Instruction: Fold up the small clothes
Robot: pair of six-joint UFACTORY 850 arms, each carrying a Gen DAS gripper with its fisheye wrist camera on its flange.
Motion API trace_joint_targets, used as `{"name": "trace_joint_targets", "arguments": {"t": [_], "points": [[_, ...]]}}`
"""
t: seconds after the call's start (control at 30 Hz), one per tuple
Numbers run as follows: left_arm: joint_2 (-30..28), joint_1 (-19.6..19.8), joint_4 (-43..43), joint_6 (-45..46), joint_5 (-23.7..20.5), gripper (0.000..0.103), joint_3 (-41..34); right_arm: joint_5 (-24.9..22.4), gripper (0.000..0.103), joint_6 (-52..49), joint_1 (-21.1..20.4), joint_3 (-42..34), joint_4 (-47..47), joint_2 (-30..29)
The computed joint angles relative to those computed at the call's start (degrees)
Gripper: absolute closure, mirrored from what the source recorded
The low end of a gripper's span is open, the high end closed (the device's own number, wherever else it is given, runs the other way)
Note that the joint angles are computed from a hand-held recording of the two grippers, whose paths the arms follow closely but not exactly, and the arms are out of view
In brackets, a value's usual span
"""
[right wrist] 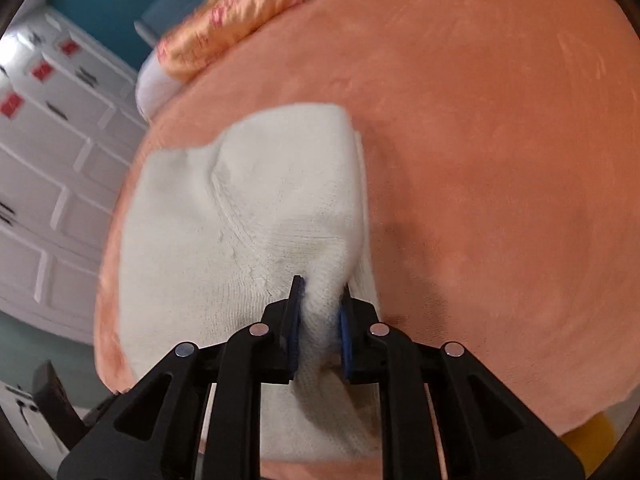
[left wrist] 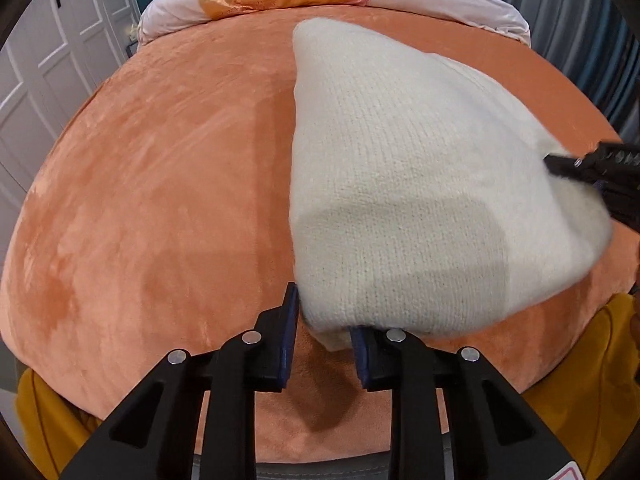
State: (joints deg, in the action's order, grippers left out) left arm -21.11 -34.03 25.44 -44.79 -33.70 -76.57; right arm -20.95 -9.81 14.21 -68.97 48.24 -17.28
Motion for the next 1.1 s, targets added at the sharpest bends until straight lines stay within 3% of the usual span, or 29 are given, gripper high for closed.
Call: {"name": "trace_joint_targets", "arguments": {"t": [0.07, 0.23, 0.3, 0.4, 0.57, 0.73, 0.77, 0.83, 0.87, 0.97, 1.1], "points": [[0.1, 0.2, -0.4, 0.3, 0.1, 0.079, 0.1, 0.4, 0.088, -1.1, 0.0, 0.2, 2.0, 1.0], [0.2, 0.0, 0.4, -0.5, -0.3, 0.078, 0.3, 3.4, 0.083, 12.1, 2.1, 1.6, -13.0, 5.7], [0.4, 0.0, -0.4, -0.2, -0.4, 0.076, 0.5, 4.2, 0.076, 16.1, 2.4, 3.9, -18.5, 8.5], [1.7, 0.4, -4.9, 3.1, 0.3, 0.076, 1.4, 3.3, 0.071, 16.3, 2.5, 6.1, -18.7, 10.1], [8.9, 1.0, -12.3, 7.6, 6.8, 0.077, 5.7, 1.9, 0.069, 16.7, 3.3, 9.5, -19.0, 11.4], [9.4, 0.8, -8.1, 3.2, 8.3, 0.073, 3.2, 2.4, 0.067, 14.9, 3.1, 9.0, -15.7, 10.6], [8.0, 0.8, -7.8, 2.7, 7.4, 0.073, 1.7, 2.5, 0.067, 15.2, 3.1, 8.7, -16.3, 10.4], [5.6, 1.2, -11.8, 6.5, 6.1, 0.073, -0.7, 3.0, 0.085, 17.4, 3.3, 8.6, -18.9, 10.7], [4.2, 1.1, -12.5, 7.1, 4.8, 0.073, -2.0, 4.1, 0.089, 16.3, 3.4, 9.1, -18.1, 11.4], [1.7, 0.8, -14.1, 8.8, 1.9, 0.073, -4.0, 6.2, 0.091, 23.8, 4.6, 10.2, -27.1, 14.0], [0.0, 0.1, -12.0, 7.9, -0.1, 0.071, -4.3, 1.1, 0.090, 29.6, 5.0, 9.3, -32.9, 10.1]]}}
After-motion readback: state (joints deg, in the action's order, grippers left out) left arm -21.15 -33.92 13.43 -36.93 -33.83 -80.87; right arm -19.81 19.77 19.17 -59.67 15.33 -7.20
